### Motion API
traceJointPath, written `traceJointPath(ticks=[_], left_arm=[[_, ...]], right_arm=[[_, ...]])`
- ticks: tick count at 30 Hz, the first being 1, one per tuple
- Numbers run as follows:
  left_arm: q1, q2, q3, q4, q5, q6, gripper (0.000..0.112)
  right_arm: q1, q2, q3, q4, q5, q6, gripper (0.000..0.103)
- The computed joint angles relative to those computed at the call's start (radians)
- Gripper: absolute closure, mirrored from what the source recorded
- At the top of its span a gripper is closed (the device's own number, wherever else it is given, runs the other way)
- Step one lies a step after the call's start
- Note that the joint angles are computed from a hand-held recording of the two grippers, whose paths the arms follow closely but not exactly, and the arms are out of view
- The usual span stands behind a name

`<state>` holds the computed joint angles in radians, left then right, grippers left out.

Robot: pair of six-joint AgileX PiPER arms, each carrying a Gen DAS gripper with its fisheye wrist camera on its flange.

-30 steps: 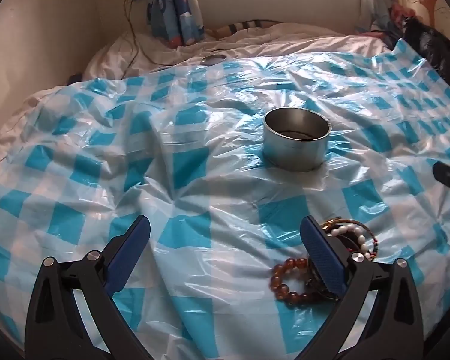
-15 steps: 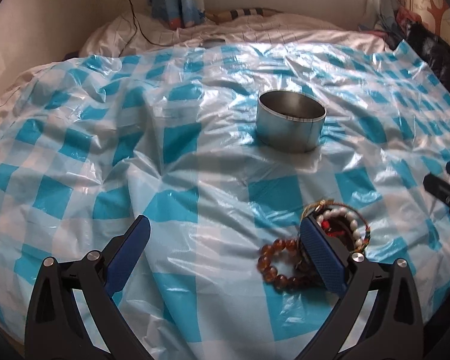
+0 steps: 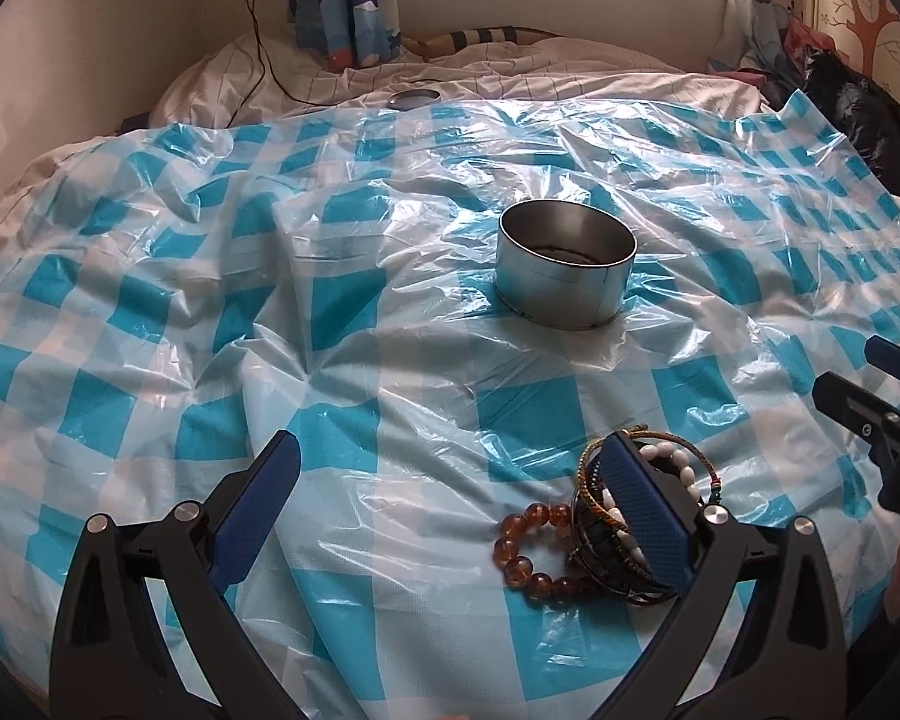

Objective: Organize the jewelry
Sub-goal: 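Move both open tools toward the jewelry pile beside the silver tin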

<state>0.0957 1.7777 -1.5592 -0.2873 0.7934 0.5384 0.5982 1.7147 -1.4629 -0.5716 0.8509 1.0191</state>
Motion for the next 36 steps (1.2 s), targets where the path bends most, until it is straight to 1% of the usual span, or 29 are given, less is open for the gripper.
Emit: traceJointPath(ticks=[4, 7, 11, 15, 23, 36], left_arm=[[-0.002, 0.001, 0.004, -0.002, 0.000, -0.004, 0.016], [0.012, 0.014, -0.012, -0.035, 0.032, 0.002, 0.016], [0.023, 0.024, -0.021, -0.066, 0.056, 0.020, 0.016], [0.002, 0.006, 0.005, -0.011, 0.010, -0.001, 0.016], [0.006, 0.017, -0.015, -0.016, 0.032, 0.004, 0.016], [-0.009, 0.014, 0.004, 0.007, 0.015, -0.009, 0.016]], right_arm=[[0.006, 0.001, -0.004, -0.006, 0.003, -0.003, 0.007], [0.007, -0.004, 0.003, -0.011, -0.001, 0.002, 0.007], [0.007, -0.004, 0.001, -0.002, 0.003, -0.009, 0.007], [0.012, 0.000, -0.003, -0.006, 0.009, -0.011, 0.007], [0.012, 0.014, -0.012, 0.000, 0.011, -0.022, 0.007], [0.018, 0.021, -0.016, 0.003, 0.011, -0.023, 0.007]])
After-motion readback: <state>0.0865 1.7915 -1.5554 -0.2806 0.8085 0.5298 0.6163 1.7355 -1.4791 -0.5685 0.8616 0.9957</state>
